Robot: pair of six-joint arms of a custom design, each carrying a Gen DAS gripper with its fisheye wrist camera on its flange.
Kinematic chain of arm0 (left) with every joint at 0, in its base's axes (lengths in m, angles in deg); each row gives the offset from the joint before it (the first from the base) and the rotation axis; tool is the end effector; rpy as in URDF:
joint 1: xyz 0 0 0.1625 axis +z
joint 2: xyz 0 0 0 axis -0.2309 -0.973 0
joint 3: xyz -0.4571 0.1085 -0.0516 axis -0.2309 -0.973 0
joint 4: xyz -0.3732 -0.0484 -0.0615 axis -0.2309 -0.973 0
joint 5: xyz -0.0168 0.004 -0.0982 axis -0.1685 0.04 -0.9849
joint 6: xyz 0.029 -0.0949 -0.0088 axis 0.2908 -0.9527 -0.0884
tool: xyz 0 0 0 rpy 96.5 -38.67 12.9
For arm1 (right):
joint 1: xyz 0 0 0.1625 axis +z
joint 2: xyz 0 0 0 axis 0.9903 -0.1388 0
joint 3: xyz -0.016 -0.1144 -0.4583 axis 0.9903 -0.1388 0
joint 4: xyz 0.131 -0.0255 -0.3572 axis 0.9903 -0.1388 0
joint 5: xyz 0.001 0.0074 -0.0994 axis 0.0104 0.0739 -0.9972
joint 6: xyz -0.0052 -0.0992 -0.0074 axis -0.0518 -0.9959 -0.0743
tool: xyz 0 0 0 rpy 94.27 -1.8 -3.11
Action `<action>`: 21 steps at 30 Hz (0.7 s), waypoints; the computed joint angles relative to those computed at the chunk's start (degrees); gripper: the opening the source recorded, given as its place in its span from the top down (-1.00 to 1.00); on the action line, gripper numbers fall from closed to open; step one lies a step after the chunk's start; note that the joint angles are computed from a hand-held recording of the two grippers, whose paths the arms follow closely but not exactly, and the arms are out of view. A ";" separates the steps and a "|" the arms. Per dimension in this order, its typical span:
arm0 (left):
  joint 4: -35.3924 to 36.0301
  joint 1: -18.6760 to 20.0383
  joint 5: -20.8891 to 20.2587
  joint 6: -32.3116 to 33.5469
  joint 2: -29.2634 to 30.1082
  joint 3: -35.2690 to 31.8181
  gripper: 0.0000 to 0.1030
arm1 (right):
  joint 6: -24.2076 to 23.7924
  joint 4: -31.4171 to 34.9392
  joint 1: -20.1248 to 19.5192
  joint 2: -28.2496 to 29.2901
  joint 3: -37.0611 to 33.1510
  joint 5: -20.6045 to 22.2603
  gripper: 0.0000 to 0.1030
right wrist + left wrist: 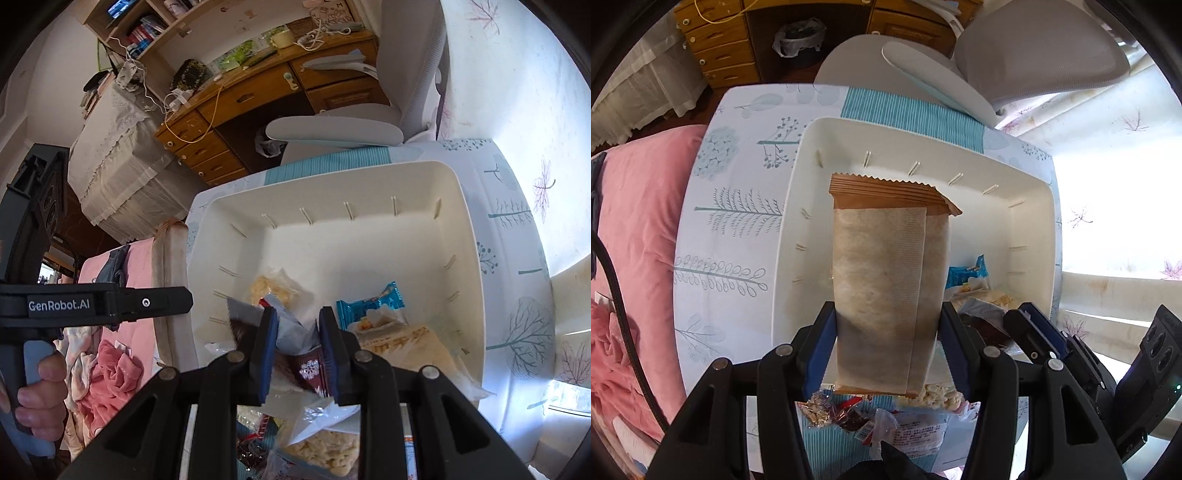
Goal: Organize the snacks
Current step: 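Open both tools to drop the brown packet and red wrapper into the tray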
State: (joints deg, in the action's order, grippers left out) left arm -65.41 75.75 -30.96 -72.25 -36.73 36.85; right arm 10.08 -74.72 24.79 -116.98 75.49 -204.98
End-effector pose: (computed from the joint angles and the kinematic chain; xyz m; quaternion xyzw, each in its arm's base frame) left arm -0.2261 -0.8221 0.2297 0.0548 0.9605 0.0044 0.2727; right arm 0.2890 -0.6676 0.1676 -0.0052 -0.9496 0.2403 0.2012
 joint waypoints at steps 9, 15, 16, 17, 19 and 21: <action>3.73 0.30 0.49 -3.43 1.01 -2.41 -0.44 | 1.35 1.33 -0.66 -0.98 0.55 0.80 0.10; 1.47 -0.72 0.82 -4.96 -2.32 2.77 -0.44 | 1.49 0.87 -0.10 -2.66 2.39 1.22 0.04; 0.26 -1.04 0.90 -5.02 -3.43 4.69 -0.44 | 1.31 0.47 0.06 -2.96 2.84 1.32 0.03; -0.61 -1.30 0.92 -5.09 -4.25 6.15 -0.44 | 1.13 0.10 0.22 -3.20 3.24 1.33 0.02; -2.32 -1.86 0.96 -5.43 -6.02 9.18 -0.44 | 0.88 -0.08 0.67 -3.86 4.12 1.24 0.02; -3.93 -2.46 0.85 -6.05 -7.94 12.38 -0.44 | 0.58 -0.12 1.05 -4.52 4.98 1.71 0.02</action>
State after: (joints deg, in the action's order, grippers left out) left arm -69.34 73.28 -30.12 -78.30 -44.67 49.23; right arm 10.66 -74.84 25.85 -121.50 80.46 -203.27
